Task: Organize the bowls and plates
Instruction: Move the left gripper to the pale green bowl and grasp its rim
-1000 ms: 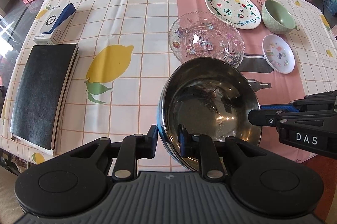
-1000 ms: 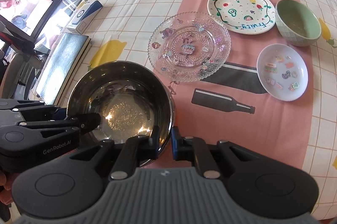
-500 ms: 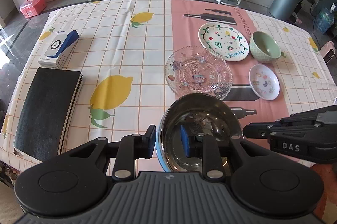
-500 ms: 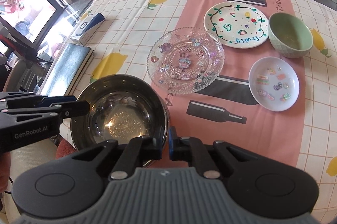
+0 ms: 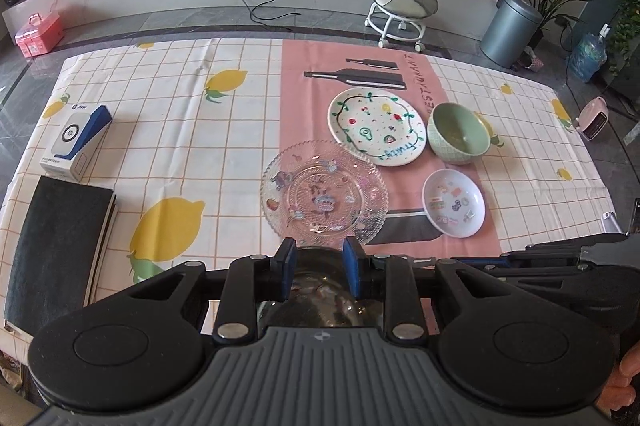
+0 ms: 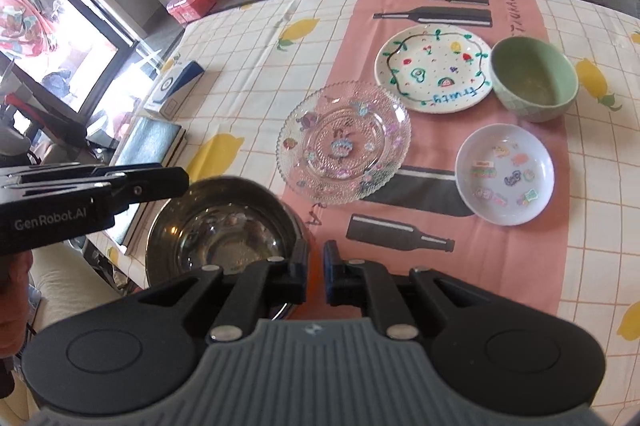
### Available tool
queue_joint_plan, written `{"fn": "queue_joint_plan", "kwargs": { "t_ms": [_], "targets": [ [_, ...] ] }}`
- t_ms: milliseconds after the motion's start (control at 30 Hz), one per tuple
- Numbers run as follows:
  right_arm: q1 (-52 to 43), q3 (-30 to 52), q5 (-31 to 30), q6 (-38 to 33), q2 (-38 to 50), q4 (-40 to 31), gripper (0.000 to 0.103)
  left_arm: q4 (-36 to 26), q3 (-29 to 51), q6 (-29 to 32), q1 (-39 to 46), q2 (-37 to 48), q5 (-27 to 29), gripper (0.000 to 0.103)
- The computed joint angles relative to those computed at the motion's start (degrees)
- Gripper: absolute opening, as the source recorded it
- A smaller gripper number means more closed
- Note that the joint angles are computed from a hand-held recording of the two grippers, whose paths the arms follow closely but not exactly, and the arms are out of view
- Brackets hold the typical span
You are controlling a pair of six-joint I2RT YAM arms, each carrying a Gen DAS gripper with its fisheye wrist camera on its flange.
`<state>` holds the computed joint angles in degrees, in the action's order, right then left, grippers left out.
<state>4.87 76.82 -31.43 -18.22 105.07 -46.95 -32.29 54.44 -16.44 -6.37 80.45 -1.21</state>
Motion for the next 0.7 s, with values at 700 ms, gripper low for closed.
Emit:
{"fn": "queue_joint_plan", "kwargs": {
  "t_ms": [700],
  "targets": [
    [-13.9, 30.9, -0.1, 13.0, 24.6, 2.1, 0.028, 6.1, 29.3, -8.3, -3.5, 32.9, 10.5, 0.038]
  ]
}}
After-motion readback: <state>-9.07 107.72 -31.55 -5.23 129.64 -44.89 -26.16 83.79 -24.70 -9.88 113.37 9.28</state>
